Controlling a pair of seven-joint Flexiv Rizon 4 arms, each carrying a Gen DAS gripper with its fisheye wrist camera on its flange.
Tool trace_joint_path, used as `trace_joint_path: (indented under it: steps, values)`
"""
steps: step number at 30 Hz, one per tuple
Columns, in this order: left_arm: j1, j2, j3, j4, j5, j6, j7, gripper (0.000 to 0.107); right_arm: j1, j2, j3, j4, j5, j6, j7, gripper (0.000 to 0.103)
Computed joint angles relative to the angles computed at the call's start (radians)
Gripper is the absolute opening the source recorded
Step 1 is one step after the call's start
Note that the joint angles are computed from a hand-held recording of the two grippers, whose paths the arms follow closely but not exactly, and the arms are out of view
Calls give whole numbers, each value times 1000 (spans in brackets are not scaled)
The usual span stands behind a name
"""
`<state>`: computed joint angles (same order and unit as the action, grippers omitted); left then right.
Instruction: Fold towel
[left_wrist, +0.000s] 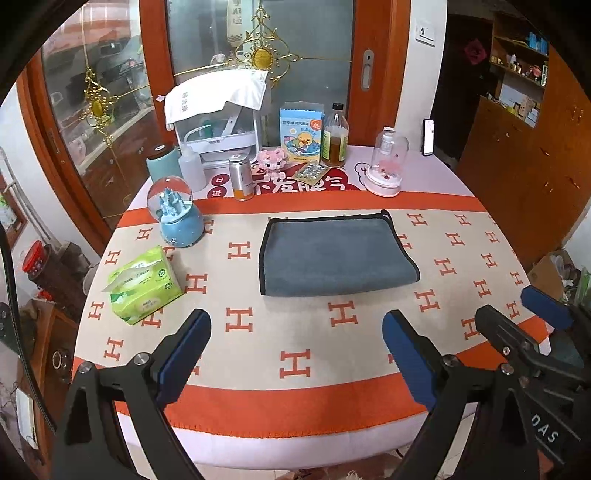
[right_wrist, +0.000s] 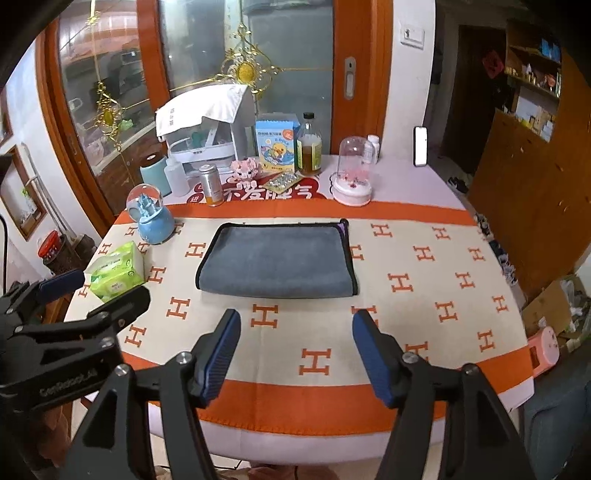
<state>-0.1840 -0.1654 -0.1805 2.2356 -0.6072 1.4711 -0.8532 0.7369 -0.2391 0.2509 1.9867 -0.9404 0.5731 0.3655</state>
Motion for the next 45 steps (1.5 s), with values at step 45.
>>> trace_joint_path:
  steps: [45]
  values:
    - [-23,-14,75,-63,293,-78,-299,94,-34,19,1,25,52,34,-37,68]
